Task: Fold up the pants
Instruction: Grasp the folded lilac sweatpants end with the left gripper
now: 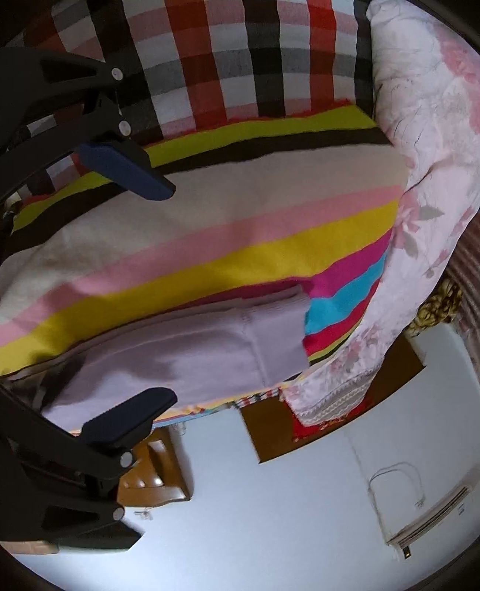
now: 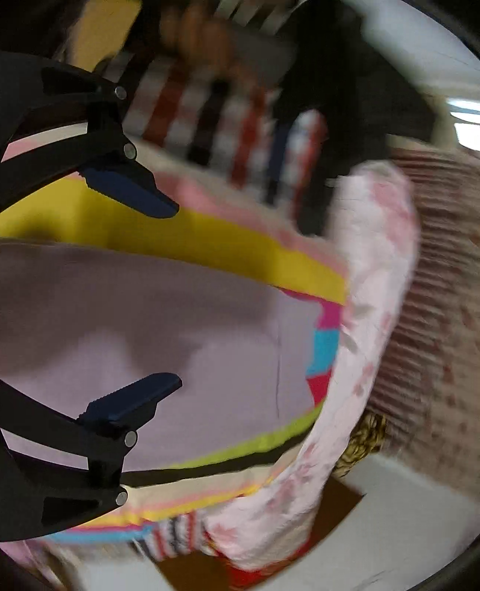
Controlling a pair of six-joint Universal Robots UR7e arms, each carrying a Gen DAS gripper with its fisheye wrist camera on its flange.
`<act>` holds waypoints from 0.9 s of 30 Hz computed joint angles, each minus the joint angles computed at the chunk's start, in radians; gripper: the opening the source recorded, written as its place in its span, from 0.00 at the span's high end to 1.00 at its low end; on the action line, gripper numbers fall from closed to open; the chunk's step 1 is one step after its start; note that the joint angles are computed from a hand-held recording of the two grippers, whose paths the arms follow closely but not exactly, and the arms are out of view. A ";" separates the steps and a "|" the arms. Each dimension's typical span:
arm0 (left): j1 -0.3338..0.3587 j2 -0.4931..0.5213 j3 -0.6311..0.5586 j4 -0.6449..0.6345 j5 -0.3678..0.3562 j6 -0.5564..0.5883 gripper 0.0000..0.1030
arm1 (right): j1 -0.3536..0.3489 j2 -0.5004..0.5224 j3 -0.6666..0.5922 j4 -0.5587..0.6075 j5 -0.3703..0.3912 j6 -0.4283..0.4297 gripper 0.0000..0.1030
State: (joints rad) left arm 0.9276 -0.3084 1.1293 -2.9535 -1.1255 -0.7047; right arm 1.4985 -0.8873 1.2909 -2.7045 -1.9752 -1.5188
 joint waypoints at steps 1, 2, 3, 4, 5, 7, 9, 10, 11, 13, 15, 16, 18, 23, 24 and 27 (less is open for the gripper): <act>0.004 -0.001 0.004 -0.004 -0.024 0.010 0.02 | -0.005 0.014 0.012 -0.063 -0.020 -0.057 0.34; 0.007 0.005 -0.005 -0.002 -0.047 0.019 0.02 | -0.015 0.015 0.020 -0.084 -0.012 -0.072 0.36; 0.013 0.007 -0.009 -0.005 -0.078 0.035 0.02 | -0.020 0.013 0.016 -0.063 0.005 -0.045 0.45; 0.016 0.015 -0.024 -0.006 -0.102 0.047 0.02 | -0.025 0.009 -0.007 0.000 0.022 0.024 0.56; 0.017 0.023 -0.033 -0.014 -0.124 0.055 0.02 | -0.027 0.008 -0.056 0.104 0.043 0.110 0.60; 0.027 0.056 -0.090 -0.013 -0.181 0.072 0.02 | -0.032 0.010 -0.116 0.200 0.084 0.236 0.63; 0.037 0.096 -0.171 0.024 -0.208 0.085 0.02 | -0.041 0.026 -0.183 0.248 0.112 0.336 0.63; 0.040 0.123 -0.227 0.059 -0.210 0.098 0.02 | -0.043 0.026 -0.201 0.270 0.115 0.365 0.63; 0.046 0.140 -0.262 0.079 -0.212 0.106 0.02 | -0.047 0.034 -0.233 0.301 0.113 0.383 0.63; 0.066 0.201 -0.380 0.136 -0.247 0.115 0.02 | -0.054 0.034 -0.249 0.328 0.115 0.394 0.62; 0.082 0.267 -0.499 0.169 -0.271 0.113 0.02 | -0.052 0.048 -0.260 0.346 0.119 0.404 0.62; 0.089 0.295 -0.546 0.168 -0.284 0.120 0.03 | -0.052 0.045 -0.258 0.357 0.129 0.402 0.62; 0.099 0.361 -0.675 0.201 -0.296 0.146 0.06 | -0.050 0.031 -0.235 0.384 0.149 0.407 0.60; 0.122 0.414 -0.796 0.275 -0.304 0.160 0.53 | -0.075 -0.050 -0.198 0.508 0.324 0.417 0.14; 0.132 0.408 -0.780 0.253 -0.333 0.155 0.55 | -0.079 -0.039 -0.237 0.549 0.333 0.444 0.14; 0.160 0.388 -0.726 0.180 -0.415 0.152 0.58 | -0.105 0.014 -0.407 0.706 0.358 0.584 0.19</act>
